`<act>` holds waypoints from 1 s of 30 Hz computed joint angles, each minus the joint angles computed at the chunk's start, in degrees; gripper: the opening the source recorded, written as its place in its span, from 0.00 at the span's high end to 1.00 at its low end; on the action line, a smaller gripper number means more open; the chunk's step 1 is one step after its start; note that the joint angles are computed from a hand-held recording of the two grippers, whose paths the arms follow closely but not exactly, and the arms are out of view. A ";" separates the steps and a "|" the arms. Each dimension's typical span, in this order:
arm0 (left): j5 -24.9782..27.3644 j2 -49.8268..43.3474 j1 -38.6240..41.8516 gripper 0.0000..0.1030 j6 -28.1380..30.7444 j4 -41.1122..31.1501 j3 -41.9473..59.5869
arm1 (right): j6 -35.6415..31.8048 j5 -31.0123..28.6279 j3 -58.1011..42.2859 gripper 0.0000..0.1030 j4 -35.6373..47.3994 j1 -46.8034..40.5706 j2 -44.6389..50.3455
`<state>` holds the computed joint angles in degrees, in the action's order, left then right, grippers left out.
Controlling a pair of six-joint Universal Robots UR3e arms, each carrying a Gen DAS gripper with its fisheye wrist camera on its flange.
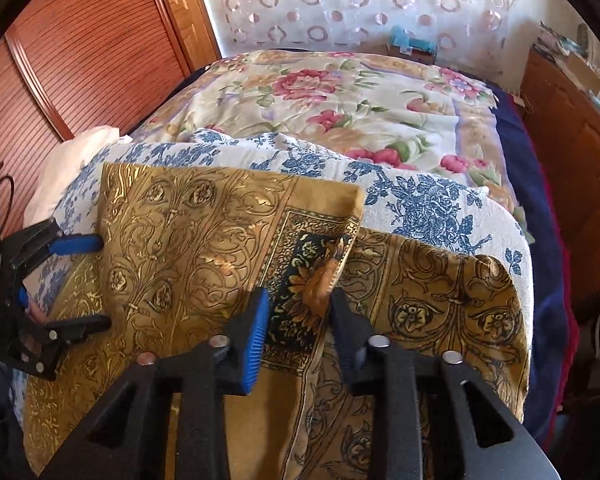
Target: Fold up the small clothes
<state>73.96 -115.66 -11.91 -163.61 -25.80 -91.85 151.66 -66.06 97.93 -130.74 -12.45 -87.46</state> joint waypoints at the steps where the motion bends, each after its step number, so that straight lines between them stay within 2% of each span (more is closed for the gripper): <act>1: -0.23 0.03 0.09 0.22 -0.08 0.14 -0.09 | -0.27 -0.43 -0.11 0.95 -0.44 0.39 0.36; 4: -2.23 1.50 1.54 0.22 -1.16 2.49 -2.47 | -0.63 -0.22 2.44 0.98 -3.00 0.39 -1.65; 8: -4.39 4.63 4.41 0.22 -4.22 6.70 -5.55 | -0.24 3.16 8.79 0.98 -6.17 -3.20 -10.16; 12: -6.17 5.92 7.15 0.22 -5.69 8.65 -7.02 | -1.16 5.25 9.97 0.99 -3.75 -8.01 -17.35; 17: -5.52 5.10 6.95 0.22 -5.56 8.11 -7.01 | -1.97 2.48 10.65 0.99 -3.25 -13.38 -22.01; 21: -5.58 5.73 6.35 0.22 -4.41 8.51 -7.87 | -0.04 -2.21 10.54 0.99 -5.29 -14.26 -20.11; 24: -5.37 6.20 5.61 0.22 -3.67 8.56 -8.12 | 1.16 -3.02 10.07 0.98 -2.35 -13.31 -18.11; 26: -4.95 7.12 5.03 0.22 -3.20 8.18 -8.62 | 4.01 -6.59 10.93 0.87 -4.37 -10.33 -17.55; 27: -4.80 7.66 4.86 0.22 -3.07 7.91 -8.88 | 4.42 -6.38 12.16 0.76 -4.40 -10.21 -18.70; 28: -4.60 8.25 4.59 0.22 -3.00 7.51 -9.05 | 4.39 -4.73 12.70 0.72 -3.92 -10.71 -19.29; 30: -4.41 9.87 4.10 0.22 -2.84 6.77 -9.82 | 2.89 -1.75 14.50 0.72 -0.96 -11.97 -23.41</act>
<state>69.55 -105.78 -7.82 -166.45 -19.03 -101.67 154.56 -67.81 112.43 -131.71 -24.42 -110.87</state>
